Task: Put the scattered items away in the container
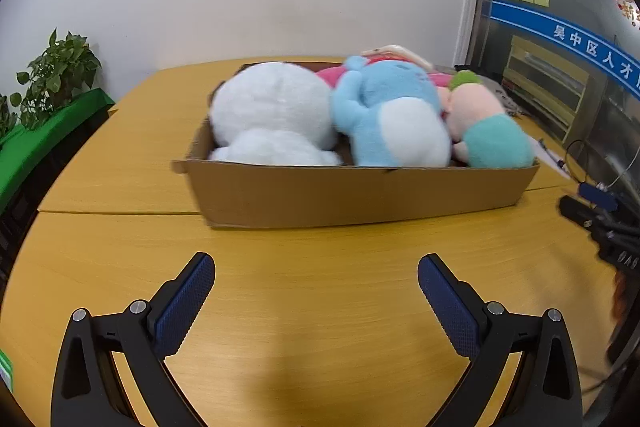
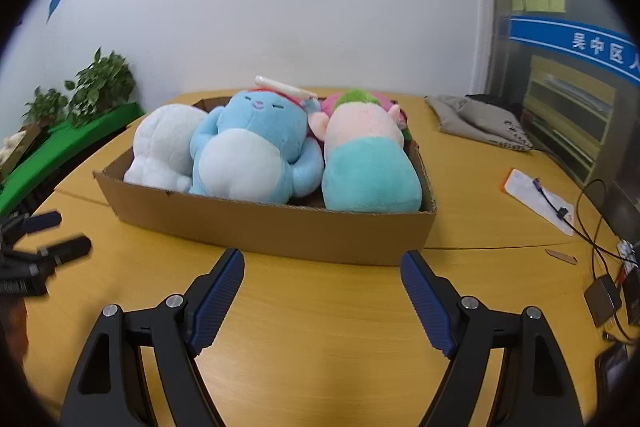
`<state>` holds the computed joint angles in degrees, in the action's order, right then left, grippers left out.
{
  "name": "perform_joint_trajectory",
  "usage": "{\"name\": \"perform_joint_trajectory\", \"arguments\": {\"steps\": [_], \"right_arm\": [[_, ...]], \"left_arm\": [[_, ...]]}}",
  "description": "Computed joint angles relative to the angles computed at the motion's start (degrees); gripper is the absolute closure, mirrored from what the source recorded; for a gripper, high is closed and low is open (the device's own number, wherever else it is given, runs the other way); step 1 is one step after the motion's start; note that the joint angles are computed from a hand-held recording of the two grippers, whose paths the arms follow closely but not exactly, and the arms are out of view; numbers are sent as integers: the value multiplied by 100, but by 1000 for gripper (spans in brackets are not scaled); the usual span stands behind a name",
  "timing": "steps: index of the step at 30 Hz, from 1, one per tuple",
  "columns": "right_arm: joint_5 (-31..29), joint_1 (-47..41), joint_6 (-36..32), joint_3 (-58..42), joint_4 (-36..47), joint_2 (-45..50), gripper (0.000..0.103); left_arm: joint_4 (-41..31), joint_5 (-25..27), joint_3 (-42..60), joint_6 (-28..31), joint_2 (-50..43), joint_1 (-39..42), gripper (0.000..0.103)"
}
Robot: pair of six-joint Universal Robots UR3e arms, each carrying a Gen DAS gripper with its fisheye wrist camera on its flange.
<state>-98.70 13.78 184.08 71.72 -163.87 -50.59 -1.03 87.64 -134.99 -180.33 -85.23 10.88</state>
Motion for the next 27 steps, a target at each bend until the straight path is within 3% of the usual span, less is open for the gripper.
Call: {"name": "perform_joint_trajectory", "arguments": {"steps": [2,7,12,16,19,27], "right_arm": [[292,-337,-608,413,-8,-201,22],[1133,-1388,-1792,1500,120,-602,22],[2074,-2272,-2736,1939,549,-550,22],[2702,-2609,-3256,2098,562,-565,18],[3044,-2766,-3781,2141,671,-509,0],[3626,-3155,-5072,1743,1703,-507,0]], "left_arm": [[37,-284,-373,698,151,681,0],[-807,-1829,-1059,2635,553,2904,0],[-1199,-2282,-1003,4134,-130,3889,0],[-1408,-2688,-904,4827,-272,4288,0],[-1840,-2897,-540,5417,-501,4450,0],[-2555,-3107,336,6164,-1079,4725,0]]}}
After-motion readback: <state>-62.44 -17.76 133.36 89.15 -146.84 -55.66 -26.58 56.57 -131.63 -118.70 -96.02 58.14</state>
